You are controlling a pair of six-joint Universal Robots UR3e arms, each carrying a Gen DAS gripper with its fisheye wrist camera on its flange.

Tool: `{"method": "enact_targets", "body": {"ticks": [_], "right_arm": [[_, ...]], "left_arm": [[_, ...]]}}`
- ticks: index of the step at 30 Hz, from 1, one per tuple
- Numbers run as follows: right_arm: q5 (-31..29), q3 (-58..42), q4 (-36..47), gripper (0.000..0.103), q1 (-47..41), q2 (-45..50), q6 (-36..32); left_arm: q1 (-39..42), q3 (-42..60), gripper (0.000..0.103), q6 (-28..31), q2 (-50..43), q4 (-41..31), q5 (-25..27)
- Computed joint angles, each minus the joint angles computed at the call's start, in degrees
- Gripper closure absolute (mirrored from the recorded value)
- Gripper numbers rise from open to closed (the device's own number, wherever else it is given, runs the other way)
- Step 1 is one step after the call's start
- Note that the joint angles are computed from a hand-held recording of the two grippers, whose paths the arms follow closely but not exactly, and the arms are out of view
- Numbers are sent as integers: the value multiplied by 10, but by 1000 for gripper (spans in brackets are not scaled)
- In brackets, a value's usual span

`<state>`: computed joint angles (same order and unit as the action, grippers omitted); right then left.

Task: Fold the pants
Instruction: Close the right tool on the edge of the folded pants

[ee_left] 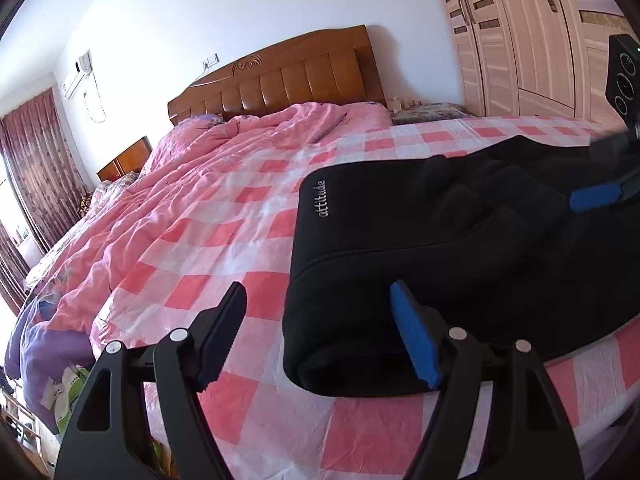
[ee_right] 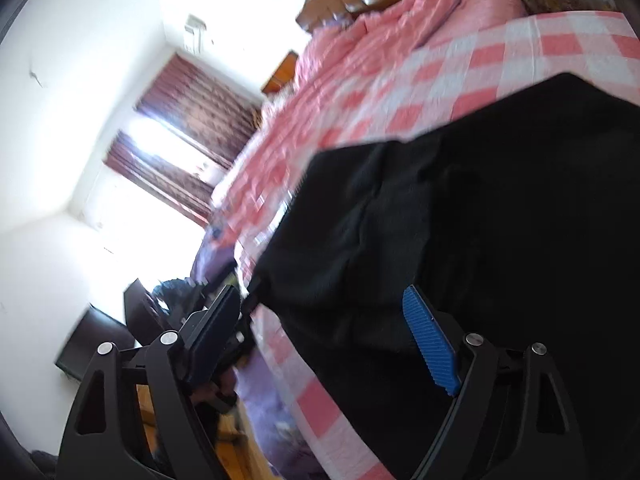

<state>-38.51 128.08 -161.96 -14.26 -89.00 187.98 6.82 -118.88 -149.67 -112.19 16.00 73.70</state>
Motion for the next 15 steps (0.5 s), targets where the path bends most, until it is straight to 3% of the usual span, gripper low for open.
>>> {"method": "enact_targets", "body": {"ticks": [4,8,12,15], "right_arm": [[-35,9,-23,37,7,29,23],[-60,-5,-35,37,20,31,37],[-62,-14,-150,40,29,80,100],[-69,-41,-145,63,41,106,105]], "left_arm": [[22,-26,26,6,1,11,-33],[44,-65,23,23,22,24,-62],[37,-71,23,37,25,34,-50],[26,-58,23,31,16,33,-37]]}}
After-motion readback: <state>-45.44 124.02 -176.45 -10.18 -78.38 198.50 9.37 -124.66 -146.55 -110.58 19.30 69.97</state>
